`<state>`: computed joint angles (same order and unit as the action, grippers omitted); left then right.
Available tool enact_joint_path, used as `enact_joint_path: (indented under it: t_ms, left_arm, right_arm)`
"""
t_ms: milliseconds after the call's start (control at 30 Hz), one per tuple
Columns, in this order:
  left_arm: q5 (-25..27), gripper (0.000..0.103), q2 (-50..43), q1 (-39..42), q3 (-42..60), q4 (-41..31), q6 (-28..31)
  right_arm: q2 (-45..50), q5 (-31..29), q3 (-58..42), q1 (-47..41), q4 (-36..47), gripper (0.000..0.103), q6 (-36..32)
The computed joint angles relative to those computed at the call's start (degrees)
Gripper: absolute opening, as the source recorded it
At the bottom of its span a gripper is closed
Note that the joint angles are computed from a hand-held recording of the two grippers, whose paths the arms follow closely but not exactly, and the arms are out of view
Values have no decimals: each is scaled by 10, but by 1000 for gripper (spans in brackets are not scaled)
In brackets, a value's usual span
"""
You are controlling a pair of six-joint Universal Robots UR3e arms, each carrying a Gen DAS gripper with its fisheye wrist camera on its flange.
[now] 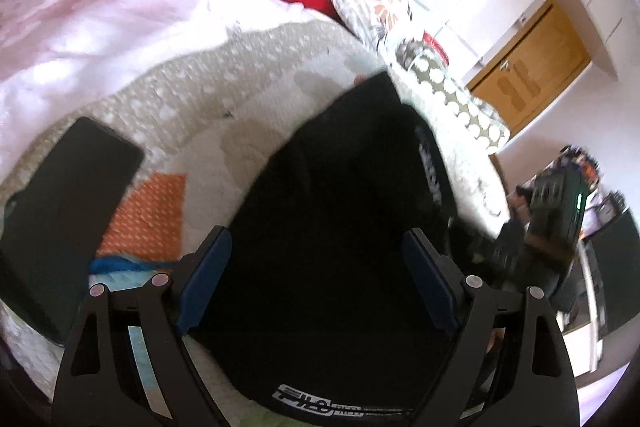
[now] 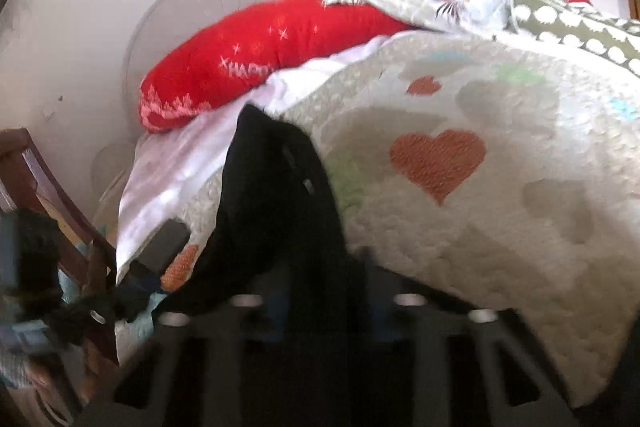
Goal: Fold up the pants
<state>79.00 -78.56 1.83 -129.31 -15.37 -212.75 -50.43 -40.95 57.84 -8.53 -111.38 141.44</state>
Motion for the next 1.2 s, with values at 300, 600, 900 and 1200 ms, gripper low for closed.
enact_joint_path:
  t_ms: [300,600,900,1200]
  left_arm:
    - [-38,89,78,50,-84,4,-10]
    - [20,89,-17,-14,-54,56,-28]
    - [39,89,-93,-32,23,66,-40]
    - [71,16,-135,-65,83,50,-8]
  right_arm:
    - [-160,-38,211,18,136,21,-247]
    - [-327,20,387,-174,191,43,-287]
    - [-301,52,374,-308,22,53,-45]
    - [-217,36,265,-292,-46,55,112]
